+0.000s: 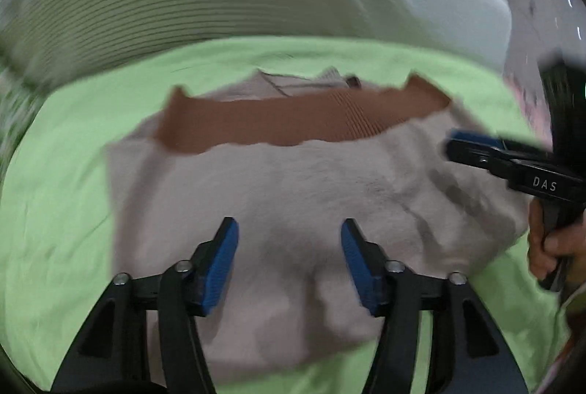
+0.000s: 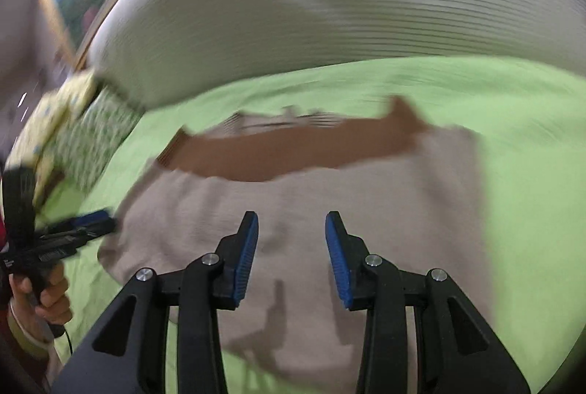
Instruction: Fold small clothes
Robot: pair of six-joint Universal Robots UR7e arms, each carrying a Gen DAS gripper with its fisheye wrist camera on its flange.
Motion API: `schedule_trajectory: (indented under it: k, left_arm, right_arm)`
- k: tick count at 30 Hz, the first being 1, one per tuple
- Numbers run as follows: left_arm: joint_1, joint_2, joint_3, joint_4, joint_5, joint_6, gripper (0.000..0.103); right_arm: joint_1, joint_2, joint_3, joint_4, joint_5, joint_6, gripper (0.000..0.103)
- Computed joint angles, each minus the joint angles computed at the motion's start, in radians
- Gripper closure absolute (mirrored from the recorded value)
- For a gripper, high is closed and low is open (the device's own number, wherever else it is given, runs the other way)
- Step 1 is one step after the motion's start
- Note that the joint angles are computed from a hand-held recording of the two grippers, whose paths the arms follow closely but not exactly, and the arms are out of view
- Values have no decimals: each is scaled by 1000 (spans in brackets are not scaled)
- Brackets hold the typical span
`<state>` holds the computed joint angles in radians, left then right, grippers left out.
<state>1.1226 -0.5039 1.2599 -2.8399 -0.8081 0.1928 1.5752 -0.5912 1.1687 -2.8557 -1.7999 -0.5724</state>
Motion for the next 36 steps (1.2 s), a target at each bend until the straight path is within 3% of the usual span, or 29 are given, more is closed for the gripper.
schedule_trajectory:
  k: [4,7,10,12,14,16,17,19,21,26,29,31,33,34,36]
  left_arm:
    - [40,138,-262,136,71,17,43]
    - [78,224,-445,179,127,53,41]
    - [119,248,-522,132,76,88,36]
    - [133,261,-535,27,87,131,40]
    - [152,222,-483,-5,18,89,48]
    - [160,194,-436,-55,0,65,58]
    - [159,180,-412,-69,-2,60,59]
    - [147,162,-370,-110,45,72,59]
    - [125,127,-292,-169,126,56,41]
    - [93,-29,-14,-207,35,-75,36]
    - [62,-79,128,-201,31,-98,31]
    - [51,-77,160,-166,97,-110,31]
    - [64,-71,164,-78,162,-176,31]
    - [74,-88,186,-66,147,-201,31]
    - [82,-137,259,-123,92,-187,31]
  right_arm:
    - [3,145,-250,193,-73,-87,54]
    - [-10,249,-433,203,-161,-130,55]
    - [-48,270,-509,175,-88,-91,57]
    - [-77,259,-519,122,-30,18,57]
    - [-97,248,-517,76,-19,119,56]
    - [-113,225,-495,26,-28,246,56]
    - [-117,210,-478,18,-27,288,56]
    - [-104,214,-479,-11,-132,280,52]
    - [-93,177,-403,-65,-164,236,52]
    - [-80,26,-103,-184,-46,230,44]
    - [-59,-22,34,-197,-16,192,31]
    - [-40,-25,94,-227,-79,127,27]
    - [-19,3,118,-281,-236,26,27]
    - [-15,16,126,-307,-319,-13,27]
    - [-24,-5,175,-344,-373,-40,27]
